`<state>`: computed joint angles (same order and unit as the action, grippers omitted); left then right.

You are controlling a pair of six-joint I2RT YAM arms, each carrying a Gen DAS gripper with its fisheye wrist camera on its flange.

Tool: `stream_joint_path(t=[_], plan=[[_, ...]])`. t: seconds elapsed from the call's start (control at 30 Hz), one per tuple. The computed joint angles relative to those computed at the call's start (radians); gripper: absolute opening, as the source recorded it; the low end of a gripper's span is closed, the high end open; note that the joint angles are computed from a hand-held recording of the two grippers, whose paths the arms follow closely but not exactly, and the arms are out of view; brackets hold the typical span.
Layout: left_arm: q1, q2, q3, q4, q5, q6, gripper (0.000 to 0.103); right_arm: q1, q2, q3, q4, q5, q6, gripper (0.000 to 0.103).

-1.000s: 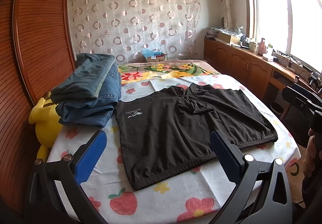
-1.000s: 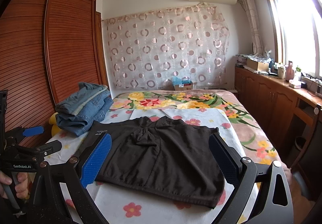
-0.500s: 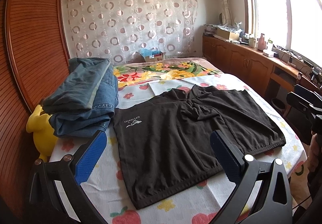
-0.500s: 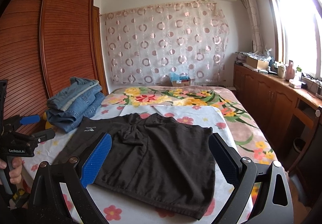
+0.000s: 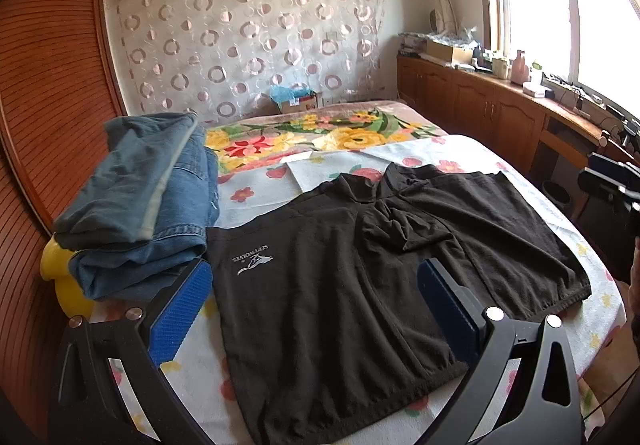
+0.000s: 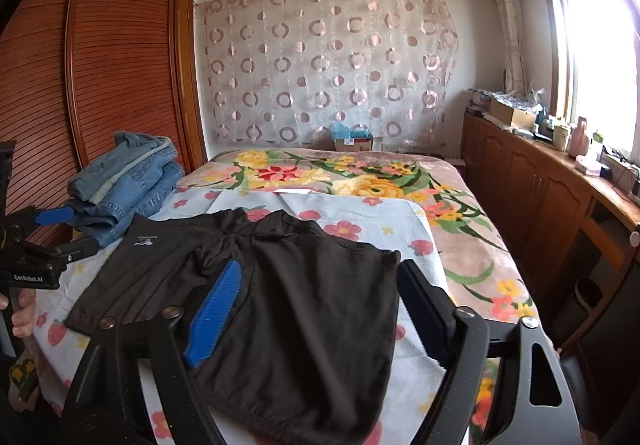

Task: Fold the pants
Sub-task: 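Move both tools forward over the black pants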

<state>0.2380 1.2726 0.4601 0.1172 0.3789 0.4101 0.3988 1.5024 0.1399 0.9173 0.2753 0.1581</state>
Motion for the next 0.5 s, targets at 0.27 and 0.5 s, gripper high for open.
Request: stream_joint_path(t=[0.27, 0.5], plan=[[-0.052, 0.121, 0.094, 0.011, -0.03, -0.01, 0.103, -0.083, 0.006, 0.093, -0.127, -0.067, -0.033, 0.066], [-0.085, 0.282, 0.21, 0.009, -0.039, 0.001, 0.103, -0.153, 0.048, 0.183, -0.256, -0.132, -0.021, 0.051]])
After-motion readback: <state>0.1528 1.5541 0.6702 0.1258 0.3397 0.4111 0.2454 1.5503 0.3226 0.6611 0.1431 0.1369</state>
